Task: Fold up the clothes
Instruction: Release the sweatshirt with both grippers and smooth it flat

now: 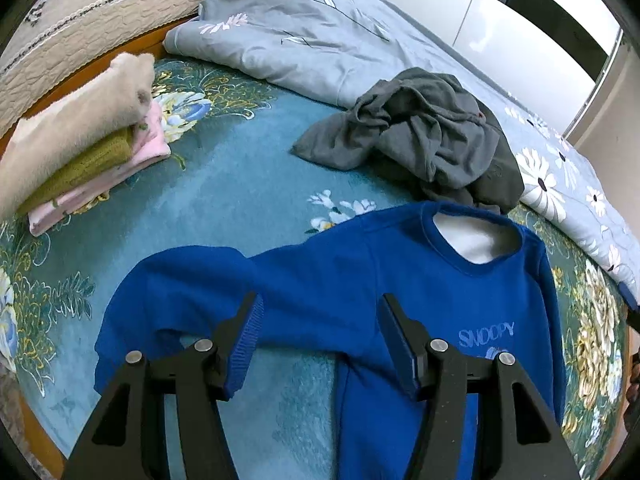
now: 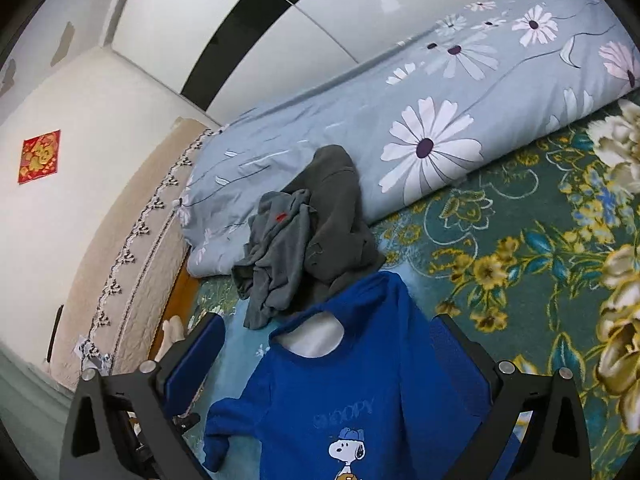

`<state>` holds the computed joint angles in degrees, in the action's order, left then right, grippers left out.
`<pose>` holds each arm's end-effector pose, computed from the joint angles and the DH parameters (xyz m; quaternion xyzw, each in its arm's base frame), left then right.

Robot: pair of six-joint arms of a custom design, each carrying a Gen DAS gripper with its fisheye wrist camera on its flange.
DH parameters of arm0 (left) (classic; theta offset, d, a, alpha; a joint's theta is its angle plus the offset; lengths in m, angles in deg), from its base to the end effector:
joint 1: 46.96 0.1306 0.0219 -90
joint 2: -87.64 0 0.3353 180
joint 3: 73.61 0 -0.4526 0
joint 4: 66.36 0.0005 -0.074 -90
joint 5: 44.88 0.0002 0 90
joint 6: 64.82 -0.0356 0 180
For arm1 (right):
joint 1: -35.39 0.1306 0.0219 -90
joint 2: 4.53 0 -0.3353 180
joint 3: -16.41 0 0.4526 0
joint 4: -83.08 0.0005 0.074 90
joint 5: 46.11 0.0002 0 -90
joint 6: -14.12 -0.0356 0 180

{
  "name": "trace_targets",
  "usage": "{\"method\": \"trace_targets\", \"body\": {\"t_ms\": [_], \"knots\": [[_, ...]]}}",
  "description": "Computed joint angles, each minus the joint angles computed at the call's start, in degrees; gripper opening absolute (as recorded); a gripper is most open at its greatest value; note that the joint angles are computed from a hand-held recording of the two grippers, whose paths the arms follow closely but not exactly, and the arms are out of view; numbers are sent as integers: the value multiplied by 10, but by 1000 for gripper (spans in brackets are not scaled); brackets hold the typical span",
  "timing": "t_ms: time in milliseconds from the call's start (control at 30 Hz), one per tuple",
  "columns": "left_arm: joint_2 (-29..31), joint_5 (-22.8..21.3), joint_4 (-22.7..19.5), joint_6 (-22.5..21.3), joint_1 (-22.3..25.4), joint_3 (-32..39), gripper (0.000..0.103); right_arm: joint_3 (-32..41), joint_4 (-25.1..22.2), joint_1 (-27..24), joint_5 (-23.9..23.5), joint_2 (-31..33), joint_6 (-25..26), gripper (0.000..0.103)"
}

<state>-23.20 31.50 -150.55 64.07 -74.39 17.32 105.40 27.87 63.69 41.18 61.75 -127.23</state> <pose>0.3347 -0.1648 0.5155 -0.1244 0.9567 -0.0331 0.2611 0.3488 0.1892 0.5533 0.1640 0.8611 0.3239 0.3560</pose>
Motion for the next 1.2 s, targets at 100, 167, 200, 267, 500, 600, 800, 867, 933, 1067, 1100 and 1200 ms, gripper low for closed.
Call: {"method": "trace_targets", "body": {"t_ms": [100, 167, 200, 267, 500, 600, 800, 867, 933, 1067, 1100, 1200], "knots": [[2, -4, 0, 5, -11, 1, 61, 3, -6, 3, 24, -4, 14, 103], [4, -7, 2, 12, -20, 2, 61, 9, -27, 5, 39, -6, 31, 103], [3, -7, 6, 15, -24, 1, 61, 13, -48, 6, 43, -8, 44, 103], [2, -8, 15, 23, -35, -3, 61, 17, -96, 12, 43, -8, 67, 103], [5, -3, 16, 37, -60, -13, 61, -9, -232, 67, 46, -24, 92, 103], [0, -13, 23, 33, -68, -12, 61, -11, -263, 100, 59, -15, 98, 103], [-7, -27, 22, 35, -79, -11, 61, 29, -218, 119, 98, -1, 101, 103], [-11, -32, 23, 37, -81, -11, 61, 71, -243, 118, 116, 27, 91, 103], [-14, -37, 22, 39, -83, -10, 61, 95, -244, 109, 115, 39, 82, 103], [-19, -45, 19, 44, -88, -10, 61, 89, -203, 91, 76, 28, 49, 103], [-20, -47, 19, 46, -89, -10, 61, 86, -196, 87, 61, 26, 40, 103], [-20, -51, 15, 48, -92, -8, 61, 83, -186, 77, 25, 24, 26, 103]]}}
